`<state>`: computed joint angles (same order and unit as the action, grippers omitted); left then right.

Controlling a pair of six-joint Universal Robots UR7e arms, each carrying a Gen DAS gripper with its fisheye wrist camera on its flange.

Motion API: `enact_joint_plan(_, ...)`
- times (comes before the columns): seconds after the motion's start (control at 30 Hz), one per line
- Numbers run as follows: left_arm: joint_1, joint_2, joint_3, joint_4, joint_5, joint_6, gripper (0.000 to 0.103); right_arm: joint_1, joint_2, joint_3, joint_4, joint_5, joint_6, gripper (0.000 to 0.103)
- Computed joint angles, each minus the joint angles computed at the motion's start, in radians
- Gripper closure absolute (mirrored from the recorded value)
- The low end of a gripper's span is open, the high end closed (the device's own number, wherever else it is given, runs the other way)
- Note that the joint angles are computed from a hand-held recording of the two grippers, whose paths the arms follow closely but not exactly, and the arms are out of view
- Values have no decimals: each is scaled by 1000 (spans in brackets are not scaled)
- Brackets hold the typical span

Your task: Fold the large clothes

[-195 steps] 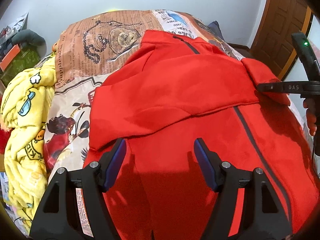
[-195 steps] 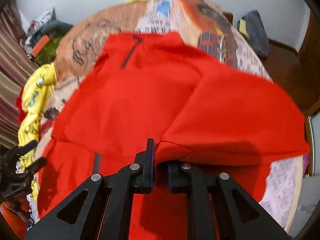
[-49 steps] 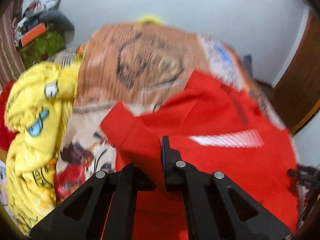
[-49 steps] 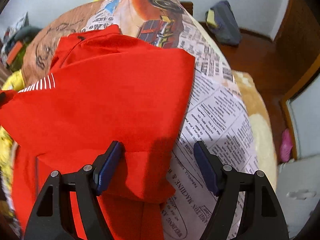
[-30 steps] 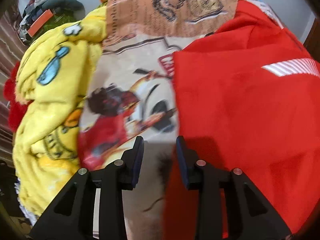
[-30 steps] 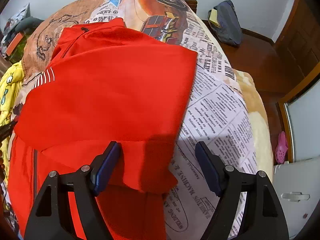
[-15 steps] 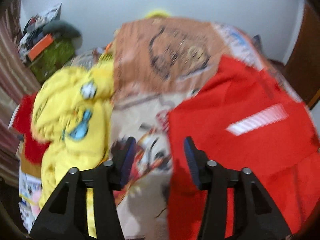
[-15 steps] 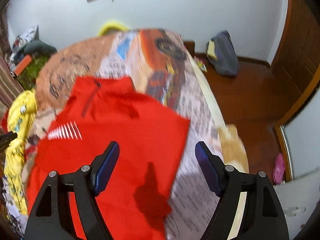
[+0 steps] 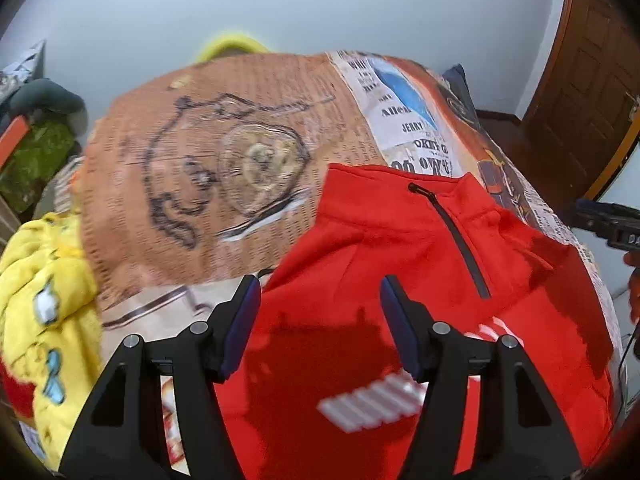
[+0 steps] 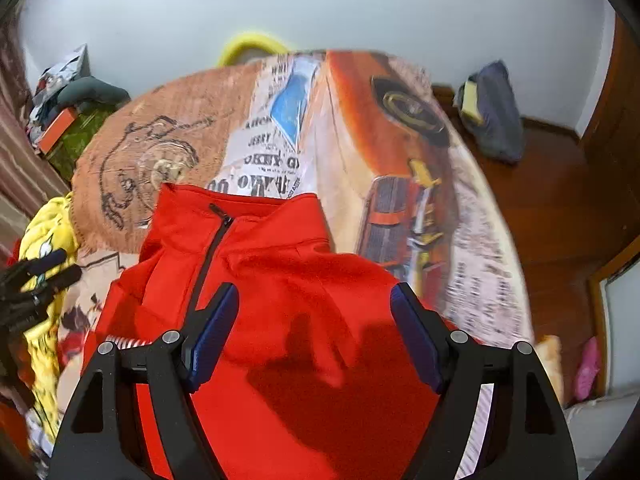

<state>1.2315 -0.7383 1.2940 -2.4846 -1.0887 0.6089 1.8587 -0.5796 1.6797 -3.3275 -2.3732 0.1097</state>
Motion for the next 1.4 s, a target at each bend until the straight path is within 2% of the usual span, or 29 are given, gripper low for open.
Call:
enact_joint_plan(0.1, 5, 72, -65, -7, 8, -2, 42, -42, 16, -46, 49, 69, 27, 28)
enact_joint_plan(0.27, 31, 194, -233, 95, -19, -79, 42, -91, 38, -124, 168, 126, 81, 28)
enact_joint_plan(0.33, 41, 234, -293, 121, -42, -99, 42, -106, 46, -150, 208, 153, 84, 28)
enact_joint_plan(0.47, 56, 290, -376, 127, -106, -138, 42, -126, 63, -174, 206, 191, 72, 28)
enact_joint_plan(0.57, 69, 337, -461, 196, -144, -180, 44, -130, 81, -194, 212, 188, 26, 42)
enact_joint_plan(0.63, 72, 353, -489, 226, -169, -180, 54, -126, 96, -217, 226, 169, -12, 53)
enact_joint_plan(0.67, 69, 352, -479, 205, -164, -176, 57, -120, 105, -218, 200, 149, -44, 56)
enact_joint_plan(0.7, 66, 347, -459, 174, -159, -162, 61, -112, 113, -216, 176, 126, -76, 65)
enact_joint_plan(0.73, 63, 341, -441, 150, -156, -147, 72, -107, 116, -214, 163, 112, -101, 77)
enact_joint_plan(0.77, 59, 336, -422, 121, -137, -138, 83, -99, 120, -214, 154, 91, -118, 82)
enact_joint_plan(0.8, 58, 330, -414, 119, -133, -134, 84, -94, 119, -211, 145, 78, -135, 89)
enact_joint_plan(0.83, 56, 328, -410, 117, -128, -132, 90, -90, 115, -205, 142, 76, -145, 91)
enact_joint_plan(1.0, 30, 242, -272, 25, -75, -76, 95, -46, 79, -135, 59, 64, -203, 93)
enact_joint_plan(1.17, -3, 103, -94, -37, -83, -38, 96, 11, 13, -36, 5, 81, -212, 93)
enact_joint_plan(1.4, -45, -114, 164, -106, -112, 8, 96, 111, -13, 54, -89, 44, -204, 93)
